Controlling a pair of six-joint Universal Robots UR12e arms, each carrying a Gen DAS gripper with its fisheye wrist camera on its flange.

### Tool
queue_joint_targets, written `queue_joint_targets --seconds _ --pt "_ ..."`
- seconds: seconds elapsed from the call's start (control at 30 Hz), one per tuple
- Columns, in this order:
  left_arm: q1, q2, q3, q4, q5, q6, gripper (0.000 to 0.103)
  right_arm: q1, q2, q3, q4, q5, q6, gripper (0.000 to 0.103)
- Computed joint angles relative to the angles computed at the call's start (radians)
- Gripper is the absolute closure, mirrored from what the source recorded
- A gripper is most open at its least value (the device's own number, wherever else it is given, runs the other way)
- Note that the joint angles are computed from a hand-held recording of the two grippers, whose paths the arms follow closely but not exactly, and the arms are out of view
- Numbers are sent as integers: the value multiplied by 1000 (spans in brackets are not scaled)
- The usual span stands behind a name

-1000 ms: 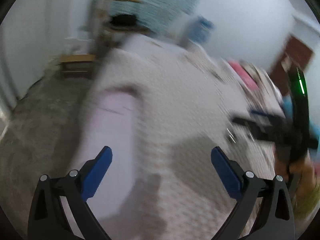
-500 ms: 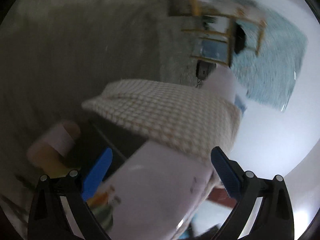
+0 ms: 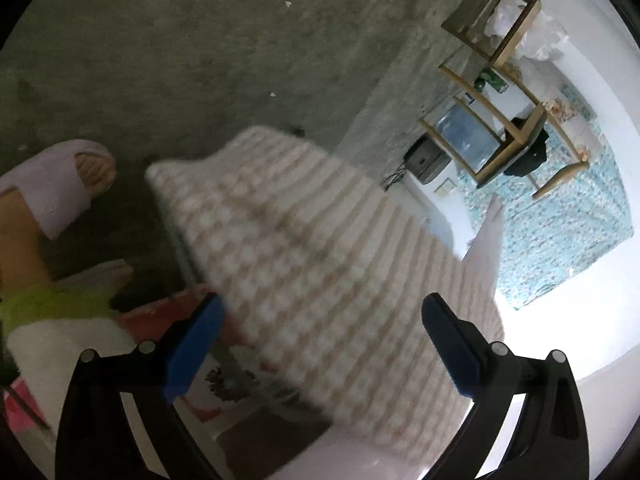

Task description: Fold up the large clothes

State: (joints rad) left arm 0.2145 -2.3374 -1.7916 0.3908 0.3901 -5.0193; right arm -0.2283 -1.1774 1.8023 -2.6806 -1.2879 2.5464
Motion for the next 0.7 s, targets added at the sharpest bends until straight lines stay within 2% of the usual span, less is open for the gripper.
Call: queue_joint_targets --seconds 0.1,0.13,0.2,0.27,0.3,0.33,0.37,0.47,0.63,0.7 --pt "-11 -24 32 8 3 -1 10 4 18 -21 -1 -2 10 26" --pt "-13 -18 33 -33 6 37 17 4 18 -21 -4 -2 13 27" --pt "-14 -19 37 -43 18 37 29 3 20 -23 -5 2 21 27" --pt "-12 -9 34 -76 41 66 54 3 24 -26 -8 4 25 27" --pt "-10 1 31 -113 55 102 62 3 25 -26 -11 5 24 27" --pt "-6 27 22 -186 88 180 76 3 25 -24 -15 5 23 27" --pt "-5 40 21 -225 110 229 85 3 24 -23 -19 6 23 27" --pt "6 93 29 -345 178 405 96 0 23 -19 -28 13 29 27" --pt "12 173 80 -460 284 623 99 -14 9 -6 -46 34 60 27" --pt "5 219 110 -519 346 754 99 -21 6 -5 -55 49 73 27"
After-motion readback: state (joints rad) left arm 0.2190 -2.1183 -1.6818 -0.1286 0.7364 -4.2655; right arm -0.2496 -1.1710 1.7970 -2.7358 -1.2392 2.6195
